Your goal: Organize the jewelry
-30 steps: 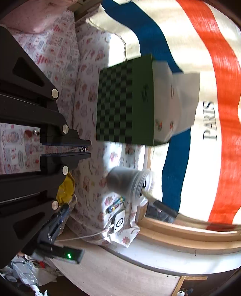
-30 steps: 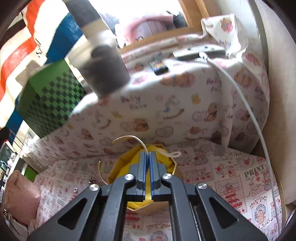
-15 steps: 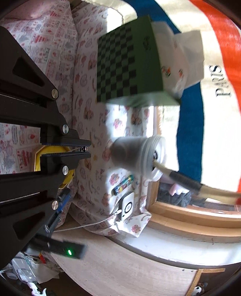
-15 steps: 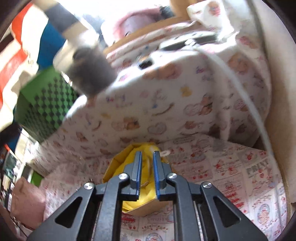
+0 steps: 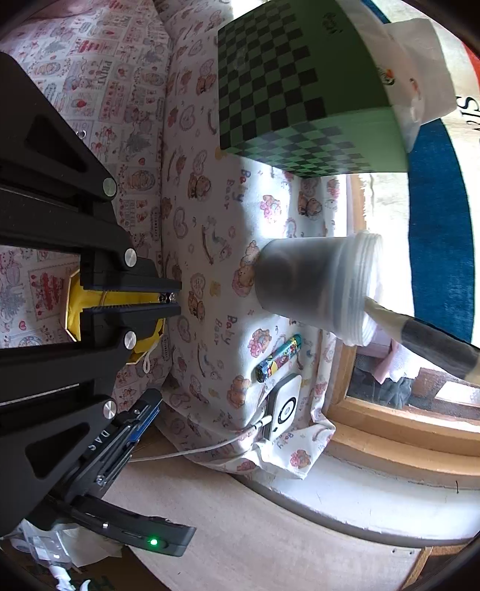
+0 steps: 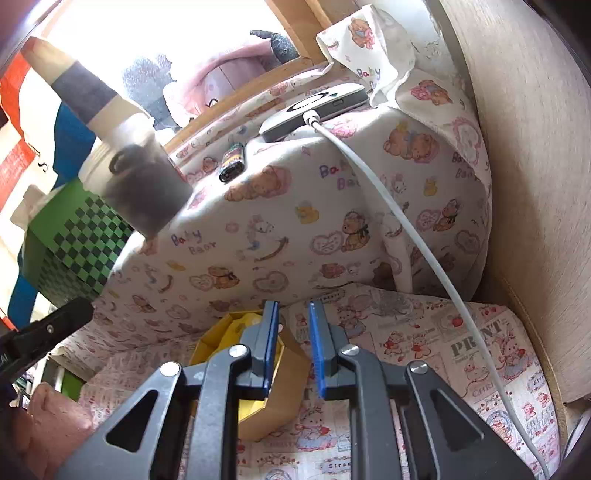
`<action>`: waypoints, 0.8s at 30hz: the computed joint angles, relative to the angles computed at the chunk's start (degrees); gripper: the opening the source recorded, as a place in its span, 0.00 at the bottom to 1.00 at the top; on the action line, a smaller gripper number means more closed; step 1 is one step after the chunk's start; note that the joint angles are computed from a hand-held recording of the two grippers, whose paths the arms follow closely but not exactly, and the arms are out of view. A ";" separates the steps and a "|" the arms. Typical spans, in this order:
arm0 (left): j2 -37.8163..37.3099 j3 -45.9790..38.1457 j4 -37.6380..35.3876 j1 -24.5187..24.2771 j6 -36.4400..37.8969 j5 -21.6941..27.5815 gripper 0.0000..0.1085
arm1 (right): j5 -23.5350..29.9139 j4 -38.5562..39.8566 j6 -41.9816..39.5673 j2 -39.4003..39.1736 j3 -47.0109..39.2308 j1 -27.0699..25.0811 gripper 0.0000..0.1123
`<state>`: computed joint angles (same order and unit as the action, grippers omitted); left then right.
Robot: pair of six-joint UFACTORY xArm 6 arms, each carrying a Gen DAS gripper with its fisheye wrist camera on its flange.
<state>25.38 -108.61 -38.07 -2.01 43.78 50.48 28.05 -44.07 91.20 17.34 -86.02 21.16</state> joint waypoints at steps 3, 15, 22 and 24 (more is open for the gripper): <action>2.00 -2.52 0.16 -0.15 -0.92 2.48 0.04 | 1.15 0.89 -1.09 1.02 -1.16 0.27 0.14; 10.61 -13.19 -4.77 1.03 -0.03 17.92 0.04 | -0.35 1.64 -2.07 1.87 -1.29 0.01 0.15; 5.73 -5.65 -2.18 1.77 2.42 8.89 0.04 | -1.67 -1.23 1.16 1.00 -0.25 0.08 0.18; 4.65 -4.10 -2.00 2.49 3.53 6.68 0.04 | -1.26 -1.94 1.11 0.94 -0.50 0.45 0.18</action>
<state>30.04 -112.70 -40.07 0.48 47.32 57.15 26.79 -46.02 92.31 18.28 -86.52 21.61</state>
